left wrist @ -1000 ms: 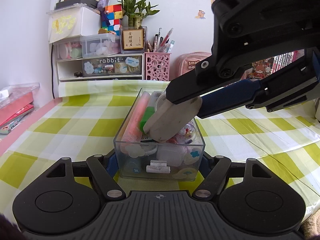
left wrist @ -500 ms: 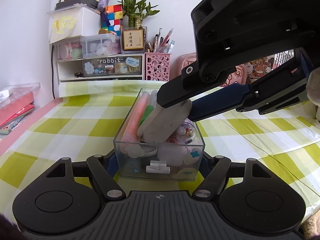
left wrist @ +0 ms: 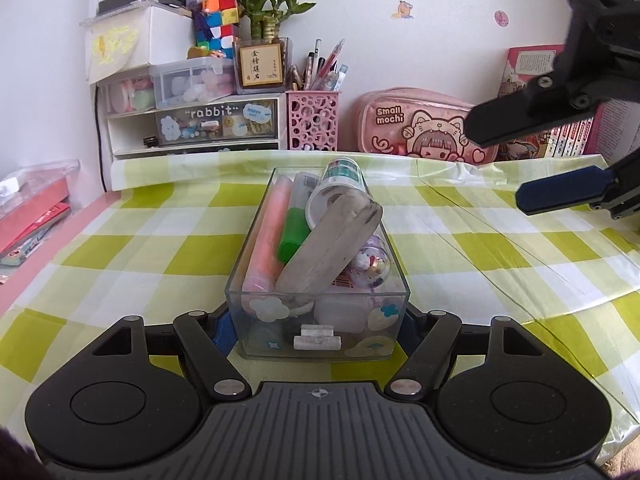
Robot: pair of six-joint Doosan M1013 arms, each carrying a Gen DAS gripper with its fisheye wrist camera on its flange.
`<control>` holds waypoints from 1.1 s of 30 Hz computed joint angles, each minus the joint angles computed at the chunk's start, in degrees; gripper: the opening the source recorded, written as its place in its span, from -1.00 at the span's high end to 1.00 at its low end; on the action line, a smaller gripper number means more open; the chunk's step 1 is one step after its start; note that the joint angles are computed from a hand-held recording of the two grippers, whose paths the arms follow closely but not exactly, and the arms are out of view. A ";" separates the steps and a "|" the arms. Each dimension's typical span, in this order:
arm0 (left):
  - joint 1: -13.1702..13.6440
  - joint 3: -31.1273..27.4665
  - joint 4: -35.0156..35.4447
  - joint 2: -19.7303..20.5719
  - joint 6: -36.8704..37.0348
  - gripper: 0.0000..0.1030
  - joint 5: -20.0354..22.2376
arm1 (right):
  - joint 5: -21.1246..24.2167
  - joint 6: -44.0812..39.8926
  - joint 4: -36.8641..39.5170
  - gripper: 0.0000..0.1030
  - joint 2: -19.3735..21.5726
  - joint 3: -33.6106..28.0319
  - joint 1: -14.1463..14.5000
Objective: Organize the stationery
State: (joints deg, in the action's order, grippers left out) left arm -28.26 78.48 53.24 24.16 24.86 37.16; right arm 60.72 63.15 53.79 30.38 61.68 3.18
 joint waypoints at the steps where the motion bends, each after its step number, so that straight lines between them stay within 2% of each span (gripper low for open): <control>1: 0.04 -0.67 -1.25 0.29 1.24 -0.41 0.43 | -0.14 -0.28 0.26 -0.12 -0.08 0.30 -0.37; 10: -0.24 -5.68 -8.85 2.36 8.26 -0.41 5.88 | -2.13 -3.42 6.14 -0.20 -2.06 5.04 -3.62; 13: -0.47 -6.44 -10.74 2.35 9.34 -0.44 7.89 | -4.57 -5.06 7.37 -0.31 -3.74 7.68 -4.13; 15: -1.11 -6.73 -10.18 2.19 8.97 -0.74 10.31 | -6.51 -6.50 6.90 -0.46 -5.15 9.41 -4.21; 17: -1.83 -6.59 -8.90 1.87 7.59 -0.81 12.22 | -8.55 -8.68 6.47 -0.54 -6.65 11.22 -4.31; 20: -2.37 -6.76 -11.00 1.40 7.19 -0.90 14.84 | -11.76 -11.62 6.01 -0.74 -8.99 14.22 -4.49; 23: -2.86 -6.47 -13.21 0.68 7.05 -0.90 16.54 | -14.35 -11.63 2.99 -0.80 -10.59 16.30 -4.41; 27: -4.03 -6.46 -11.77 0.25 6.94 -0.90 19.15 | -16.48 -6.84 -3.64 -0.81 -11.39 17.25 -3.87; 33: -4.91 -5.49 -11.66 -1.01 7.31 -0.90 19.01 | -19.26 -1.60 -11.83 -0.83 -12.21 17.51 -2.46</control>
State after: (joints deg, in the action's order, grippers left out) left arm -33.17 72.99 41.58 23.15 32.17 56.18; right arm 41.46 61.55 41.96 18.17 79.19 0.72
